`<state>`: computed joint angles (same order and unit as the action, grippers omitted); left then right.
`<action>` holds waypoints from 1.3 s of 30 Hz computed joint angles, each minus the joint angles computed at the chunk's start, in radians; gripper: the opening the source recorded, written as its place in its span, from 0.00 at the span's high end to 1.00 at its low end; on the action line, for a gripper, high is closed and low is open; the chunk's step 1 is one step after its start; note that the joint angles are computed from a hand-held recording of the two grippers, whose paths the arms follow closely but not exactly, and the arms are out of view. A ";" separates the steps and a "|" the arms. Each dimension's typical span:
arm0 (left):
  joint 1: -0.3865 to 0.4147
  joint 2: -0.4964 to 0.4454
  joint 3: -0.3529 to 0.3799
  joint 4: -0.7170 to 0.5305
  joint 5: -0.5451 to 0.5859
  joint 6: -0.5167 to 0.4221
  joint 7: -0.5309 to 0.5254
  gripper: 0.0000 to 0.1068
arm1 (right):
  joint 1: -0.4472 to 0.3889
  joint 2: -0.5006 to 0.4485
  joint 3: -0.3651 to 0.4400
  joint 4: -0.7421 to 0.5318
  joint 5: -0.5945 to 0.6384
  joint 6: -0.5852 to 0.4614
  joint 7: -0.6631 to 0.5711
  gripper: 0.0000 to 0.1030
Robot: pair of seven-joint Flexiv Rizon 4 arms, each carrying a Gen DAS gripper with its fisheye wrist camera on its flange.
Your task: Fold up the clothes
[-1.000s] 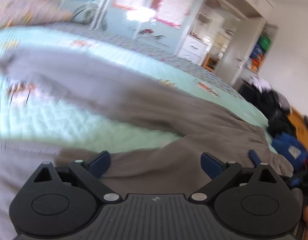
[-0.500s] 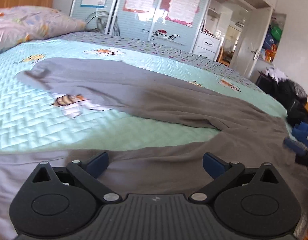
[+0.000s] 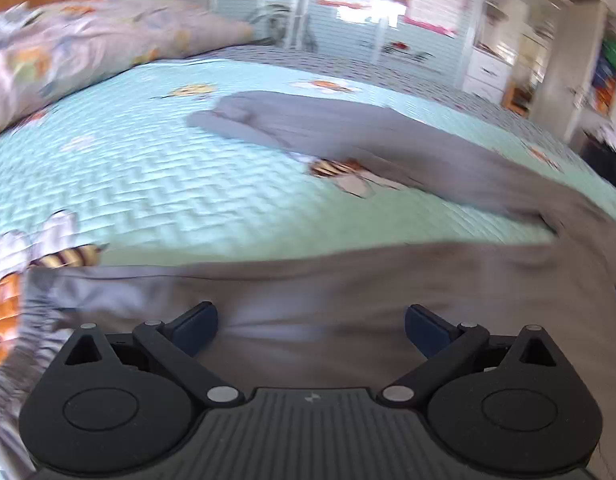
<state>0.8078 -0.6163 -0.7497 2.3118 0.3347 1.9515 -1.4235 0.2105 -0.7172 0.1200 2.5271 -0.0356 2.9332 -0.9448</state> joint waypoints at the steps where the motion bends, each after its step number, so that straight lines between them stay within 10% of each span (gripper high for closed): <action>1: 0.017 0.008 -0.011 0.009 -0.030 0.004 0.005 0.06 | -0.008 -0.003 0.003 0.001 -0.008 0.011 0.005 0.00; 6: 0.243 -0.078 -0.211 0.035 0.043 0.018 -0.069 0.05 | -0.002 0.003 0.000 -0.003 0.000 0.005 0.004 0.00; 14: 0.132 0.070 -0.028 0.025 -0.082 -0.063 -0.054 0.14 | -0.014 -0.026 0.005 -0.001 -0.012 0.058 0.017 0.00; 24: 0.391 -0.070 -0.465 0.032 -0.030 -0.138 -0.012 0.04 | 0.060 0.039 -0.015 0.003 0.090 -0.072 -0.020 0.00; 30: 0.192 -0.154 -0.399 -0.061 -0.089 -0.082 -0.001 0.04 | 0.332 0.283 -0.108 -0.040 0.418 -0.550 -0.205 0.00; 36: 0.060 -0.185 -0.217 -0.121 -0.075 -0.022 -0.067 0.04 | 0.279 0.309 -0.008 -0.074 0.267 -0.561 -0.223 0.00; 39: 0.032 -0.211 -0.171 -0.149 -0.067 -0.047 -0.057 0.04 | 0.214 0.283 0.004 -0.124 0.143 -0.728 -0.163 0.00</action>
